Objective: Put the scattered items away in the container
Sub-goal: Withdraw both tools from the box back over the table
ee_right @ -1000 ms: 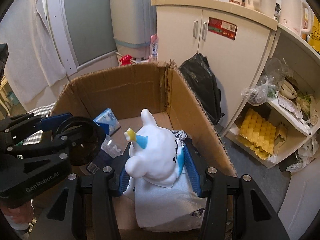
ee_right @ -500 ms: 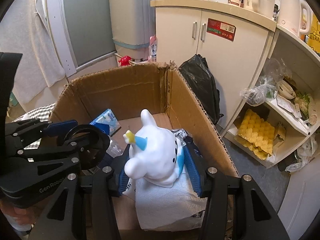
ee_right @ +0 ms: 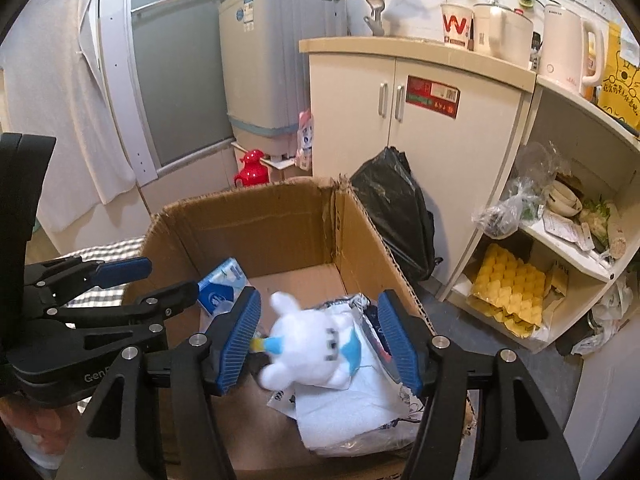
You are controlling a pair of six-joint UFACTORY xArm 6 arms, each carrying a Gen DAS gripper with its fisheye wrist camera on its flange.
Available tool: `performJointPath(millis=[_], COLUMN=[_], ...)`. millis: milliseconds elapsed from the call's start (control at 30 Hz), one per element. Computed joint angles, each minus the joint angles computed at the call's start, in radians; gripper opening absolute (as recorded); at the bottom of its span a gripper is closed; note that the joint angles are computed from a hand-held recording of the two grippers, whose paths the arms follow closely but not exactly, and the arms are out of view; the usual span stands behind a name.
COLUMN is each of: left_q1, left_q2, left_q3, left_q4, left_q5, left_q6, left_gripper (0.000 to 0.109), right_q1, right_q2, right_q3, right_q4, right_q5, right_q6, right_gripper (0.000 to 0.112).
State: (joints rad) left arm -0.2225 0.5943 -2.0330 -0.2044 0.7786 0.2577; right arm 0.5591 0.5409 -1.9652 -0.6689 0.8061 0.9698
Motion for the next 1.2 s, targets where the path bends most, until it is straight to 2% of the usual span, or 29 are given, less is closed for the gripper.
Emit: performJointPath(millis=[900, 1067, 1200], left_q1=[0.068, 0.092, 0.115], left_q2=[-0.332, -0.400, -0.444], left_q3=[0.360, 0.430, 0.470], left_q4=[-0.045, -0.044, -0.045], left_q5=[-0.182, -0.216, -0.236], left_q6=[0.043, 0.037, 0.032], left_gripper=[0.058, 0.058, 0.058], right_q1=[0.109, 0.137, 0.155], right_q2=[-0.055, -0.045, -0.033], right_q3=[-0.030, -0.066, -0.096], right_q4=[-0.134, -0.153, -0.159], right_q5=[0.038, 0.047, 0.051], right_q6=[0.080, 0.076, 0.065], right_gripper=[0.064, 0.070, 0.070])
